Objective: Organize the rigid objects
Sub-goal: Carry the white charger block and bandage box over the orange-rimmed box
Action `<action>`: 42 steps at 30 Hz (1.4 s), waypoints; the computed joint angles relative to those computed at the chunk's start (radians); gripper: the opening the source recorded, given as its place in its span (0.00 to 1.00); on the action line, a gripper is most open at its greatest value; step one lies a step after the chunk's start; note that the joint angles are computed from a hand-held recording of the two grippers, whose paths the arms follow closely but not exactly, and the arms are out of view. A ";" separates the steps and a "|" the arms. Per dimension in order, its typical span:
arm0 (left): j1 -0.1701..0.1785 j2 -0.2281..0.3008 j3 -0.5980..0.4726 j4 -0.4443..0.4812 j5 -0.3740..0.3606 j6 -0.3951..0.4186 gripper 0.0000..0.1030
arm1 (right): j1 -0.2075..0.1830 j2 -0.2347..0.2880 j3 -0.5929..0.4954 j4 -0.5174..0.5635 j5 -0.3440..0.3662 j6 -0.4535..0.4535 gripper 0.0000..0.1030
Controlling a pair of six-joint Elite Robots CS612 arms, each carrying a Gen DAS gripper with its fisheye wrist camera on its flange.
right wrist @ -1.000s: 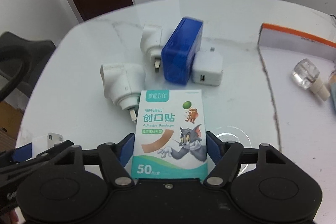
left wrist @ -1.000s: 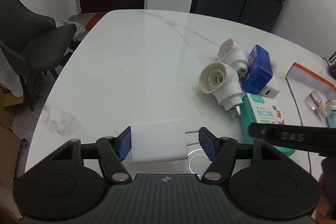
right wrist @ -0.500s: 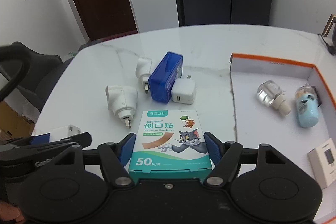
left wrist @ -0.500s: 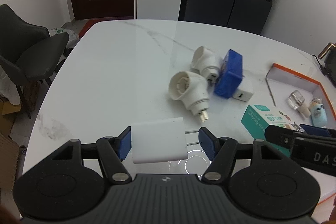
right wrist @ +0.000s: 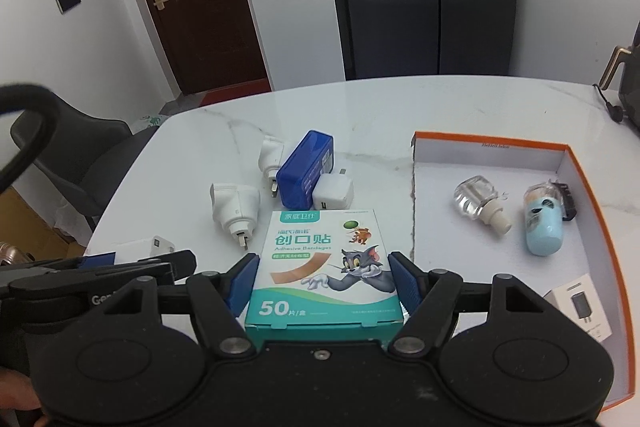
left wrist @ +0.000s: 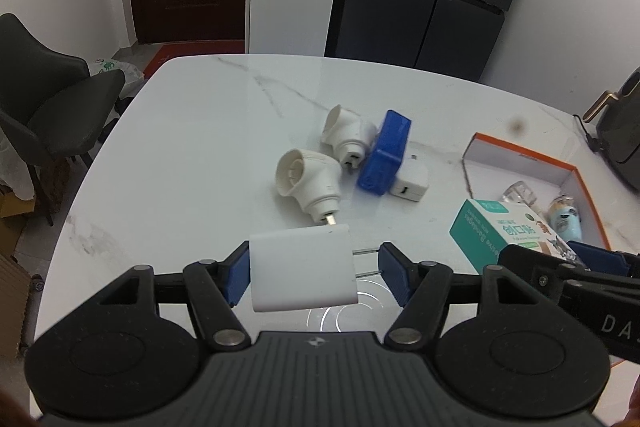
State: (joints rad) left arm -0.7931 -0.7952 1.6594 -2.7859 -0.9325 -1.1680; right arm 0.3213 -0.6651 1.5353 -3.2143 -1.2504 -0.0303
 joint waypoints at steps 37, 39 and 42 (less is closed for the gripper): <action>-0.045 0.048 -0.127 0.038 0.005 0.046 0.66 | -0.083 -0.046 0.079 -0.047 0.012 -0.001 0.82; -0.047 0.051 -0.132 0.041 0.004 0.046 0.66 | -0.087 -0.046 0.082 -0.046 0.013 -0.002 0.82; -0.051 0.055 -0.142 0.048 0.002 0.045 0.66 | -0.092 -0.049 0.087 -0.049 0.013 -0.001 0.82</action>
State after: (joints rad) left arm -0.8437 -0.7406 1.5176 -2.7383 -0.9301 -1.1230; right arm 0.2294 -0.7141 1.6224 -3.2629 -1.2375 -0.0318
